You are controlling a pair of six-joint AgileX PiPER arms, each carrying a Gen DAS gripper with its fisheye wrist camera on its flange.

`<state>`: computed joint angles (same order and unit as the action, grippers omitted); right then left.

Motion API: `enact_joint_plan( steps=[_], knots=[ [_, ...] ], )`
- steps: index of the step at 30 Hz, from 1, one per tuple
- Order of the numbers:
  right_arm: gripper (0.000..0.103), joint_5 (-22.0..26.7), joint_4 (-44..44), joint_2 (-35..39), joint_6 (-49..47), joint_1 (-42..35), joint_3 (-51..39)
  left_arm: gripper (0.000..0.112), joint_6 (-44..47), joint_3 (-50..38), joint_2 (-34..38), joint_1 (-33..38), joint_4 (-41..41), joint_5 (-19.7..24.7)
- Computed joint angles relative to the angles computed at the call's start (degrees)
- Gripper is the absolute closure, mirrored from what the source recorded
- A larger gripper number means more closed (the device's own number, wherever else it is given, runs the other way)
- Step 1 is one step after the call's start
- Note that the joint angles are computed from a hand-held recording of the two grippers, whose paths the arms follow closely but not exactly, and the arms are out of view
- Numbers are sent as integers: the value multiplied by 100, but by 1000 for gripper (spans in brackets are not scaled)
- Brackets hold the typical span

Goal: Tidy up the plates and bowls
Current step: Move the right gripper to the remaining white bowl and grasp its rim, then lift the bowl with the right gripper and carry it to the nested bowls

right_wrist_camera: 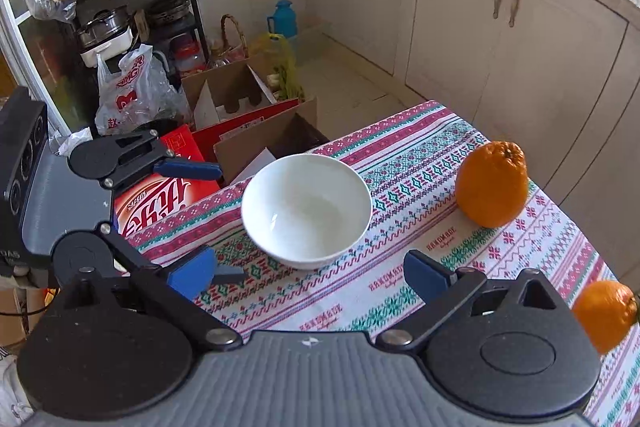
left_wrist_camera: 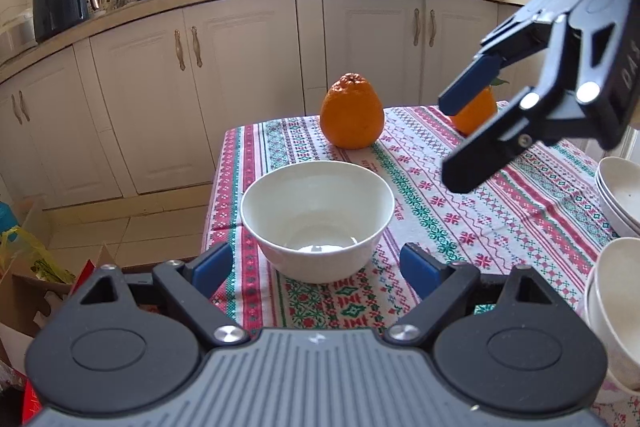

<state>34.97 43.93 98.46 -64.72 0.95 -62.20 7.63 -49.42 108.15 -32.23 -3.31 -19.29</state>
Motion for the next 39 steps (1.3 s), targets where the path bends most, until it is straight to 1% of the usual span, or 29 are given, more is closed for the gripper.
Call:
enact_joint_plan(
  steps=[5,9,11,15,16,20,22,24,25,27,39],
  knots=[
    [4,191,-31,602,29,24,-583,22,-109,-285,282,39,32,99],
    [11,407,-130,1120,159,11,-1101,22,-322,-441,437,62,209,129],
    [11,524,-114,1357,212,-7,-1351,23,-345,-495,503,65,241,128],
    [16,693,-148,1775,394,0,-1816,24,-540,-579,578,98,473,163],
    [16,754,-140,1893,426,-13,-1938,24,-529,-589,587,97,462,167],
    [23,936,-122,2226,551,-6,-2312,26,-394,-627,613,82,398,183],
    [24,1011,-111,2364,608,-4,-2475,27,-580,-641,619,109,594,190],
    [29,1049,-112,2455,643,12,-2570,27,-547,-655,631,113,560,196],
    [30,1038,-100,2487,658,25,-2603,30,-557,-643,626,116,563,176],
    [33,1093,-31,2545,632,12,-2656,31,-743,-634,607,140,749,180],
    [39,1155,166,2644,557,-64,-2700,33,-830,-642,572,163,862,217]
  ],
)
